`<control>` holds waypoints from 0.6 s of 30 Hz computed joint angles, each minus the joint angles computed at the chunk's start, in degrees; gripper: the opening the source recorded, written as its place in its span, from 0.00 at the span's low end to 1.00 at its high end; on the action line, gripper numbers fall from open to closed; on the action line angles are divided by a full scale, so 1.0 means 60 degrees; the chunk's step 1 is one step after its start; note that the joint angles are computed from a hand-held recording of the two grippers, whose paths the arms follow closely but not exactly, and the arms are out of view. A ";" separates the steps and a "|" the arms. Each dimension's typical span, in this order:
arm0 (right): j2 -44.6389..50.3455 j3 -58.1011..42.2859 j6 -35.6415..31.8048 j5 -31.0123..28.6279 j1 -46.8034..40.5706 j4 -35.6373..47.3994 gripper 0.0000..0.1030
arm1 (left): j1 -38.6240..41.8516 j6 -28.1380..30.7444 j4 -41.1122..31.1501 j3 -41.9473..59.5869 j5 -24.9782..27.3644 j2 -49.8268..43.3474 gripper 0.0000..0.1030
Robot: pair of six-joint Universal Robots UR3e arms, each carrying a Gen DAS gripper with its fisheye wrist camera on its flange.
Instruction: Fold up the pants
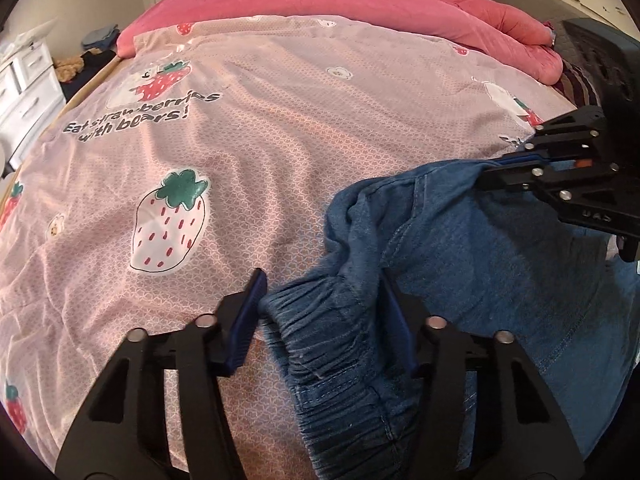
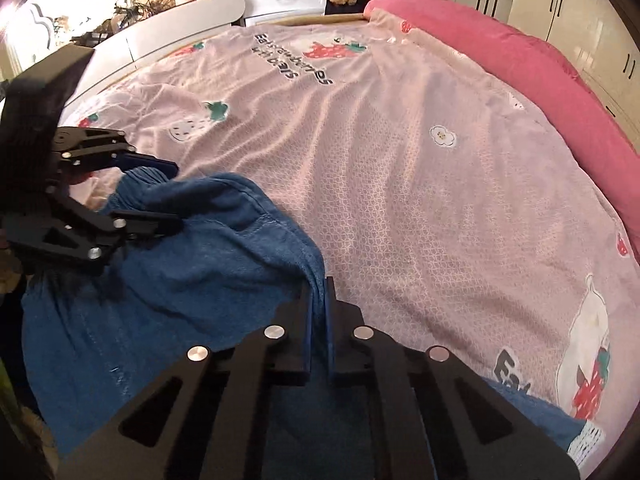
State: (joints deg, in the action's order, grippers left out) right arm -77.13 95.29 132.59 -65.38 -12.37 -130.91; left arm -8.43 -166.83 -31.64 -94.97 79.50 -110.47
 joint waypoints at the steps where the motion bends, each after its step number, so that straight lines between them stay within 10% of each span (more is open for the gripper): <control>1: -0.0210 0.0215 -0.0004 0.0063 -0.0062 -0.0080 0.03 | 0.0039 0.0015 -0.0019 -0.0020 -0.0070 0.0025 0.37; 18: -0.3874 0.2891 -0.0238 0.1370 -0.1629 0.0711 0.03 | 0.0588 0.0487 0.0433 -0.2072 -0.1874 0.2420 0.27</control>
